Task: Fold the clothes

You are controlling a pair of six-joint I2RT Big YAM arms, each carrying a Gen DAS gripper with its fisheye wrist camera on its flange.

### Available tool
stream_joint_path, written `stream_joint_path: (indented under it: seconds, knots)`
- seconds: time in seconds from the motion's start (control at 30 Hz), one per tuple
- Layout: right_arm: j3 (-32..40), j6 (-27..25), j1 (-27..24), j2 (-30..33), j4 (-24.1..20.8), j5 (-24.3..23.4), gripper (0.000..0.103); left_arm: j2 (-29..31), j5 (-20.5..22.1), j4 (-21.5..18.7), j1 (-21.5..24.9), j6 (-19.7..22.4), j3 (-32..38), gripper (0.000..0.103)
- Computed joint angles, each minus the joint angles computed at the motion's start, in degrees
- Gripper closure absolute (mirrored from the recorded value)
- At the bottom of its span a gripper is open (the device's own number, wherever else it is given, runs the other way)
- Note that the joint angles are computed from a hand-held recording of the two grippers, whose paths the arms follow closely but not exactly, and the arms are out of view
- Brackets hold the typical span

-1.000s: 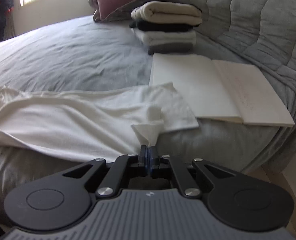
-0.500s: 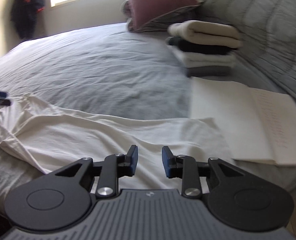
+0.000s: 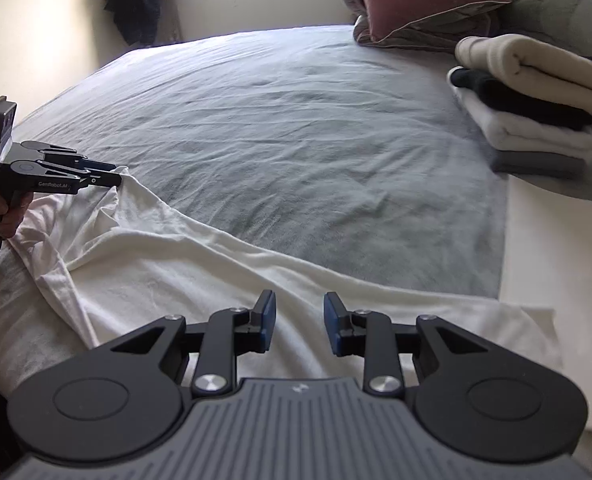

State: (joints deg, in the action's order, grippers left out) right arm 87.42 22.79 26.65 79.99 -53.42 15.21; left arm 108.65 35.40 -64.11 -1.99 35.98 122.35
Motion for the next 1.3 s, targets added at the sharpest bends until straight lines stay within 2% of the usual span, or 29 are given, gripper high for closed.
stream_joint_path:
  seconds: [0.07, 0.1, 0.13, 0.17, 0.33, 0.47, 0.6, 0.67, 0.77, 0.87, 1.03, 1.1, 1.2, 1.27, 1.3]
  knots:
    - [0.12, -0.44, -0.58, 0.53, -0.14, -1.27, 0.073, 0.21, 0.73, 0.14, 0.20, -1.01, 0.18, 0.096]
    - [0.01, -0.46, -0.75, 0.64, -0.07, -1.85, 0.077, 0.33, 1.11, 0.21, 0.30, -1.53, 0.29, 0.097]
    - [-0.40, -0.40, -0.85, 0.41, 0.41, -2.14, 0.086, 0.43, 1.60, 0.37, 0.46, -2.31, 0.41, 0.098]
    - [-0.89, -0.32, -0.93, 0.09, 1.01, -2.36, 0.100, 0.53, 2.11, 0.56, 0.63, -3.14, 0.53, 0.099]
    - [-2.58, 2.07, 0.33, -2.64, 2.95, 1.08, 0.100, 1.64, 5.89, 0.60, 1.79, -9.30, 2.62, 0.099]
    - [-1.98, 1.39, 1.52, -4.10, 3.03, 5.00, 0.100, 3.29, 8.91, 0.38, 2.86, -16.23, 5.50, 0.099]
    - [0.06, -0.06, 1.37, -3.63, 1.71, 7.70, 0.101, 4.54, 9.48, 1.68, 3.12, -23.50, 7.11, 0.100]
    - [0.59, -0.05, 0.30, -2.68, 1.02, 7.26, 0.101, 4.75, 7.62, 2.52, 2.69, -25.53, 7.06, 0.100]
    - [1.28, 1.24, -1.12, -0.61, -0.78, 5.98, 0.101, 4.68, 3.48, 3.43, 1.69, -26.33, 6.06, 0.100]
    - [1.37, 1.64, -1.74, 1.27, -2.36, 5.75, 0.101, 3.87, -1.60, 4.72, 0.38, -24.48, 3.53, 0.100]
    - [0.75, 2.23, -1.08, 2.35, -2.75, 7.50, 0.101, 2.02, -4.03, 8.37, -0.15, -23.79, -0.11, 0.100]
    - [1.48, 2.50, -0.63, 2.60, -3.64, 8.11, 0.097, 1.95, -3.41, 7.67, 0.09, -24.14, 0.29, 0.099]
    - [2.49, 2.58, -0.04, 2.62, -4.41, 8.13, 0.089, 1.49, -1.61, 6.42, 0.78, -25.25, 0.90, 0.092]
    - [3.02, 2.38, 0.33, 2.49, -4.60, 7.94, 0.084, 1.08, -0.49, 6.15, 1.36, -25.13, 1.01, 0.072]
    - [3.19, 2.45, 0.50, 2.40, -4.54, 7.80, 0.073, 0.91, -0.10, 6.26, 1.62, -24.75, 0.94, 0.069]
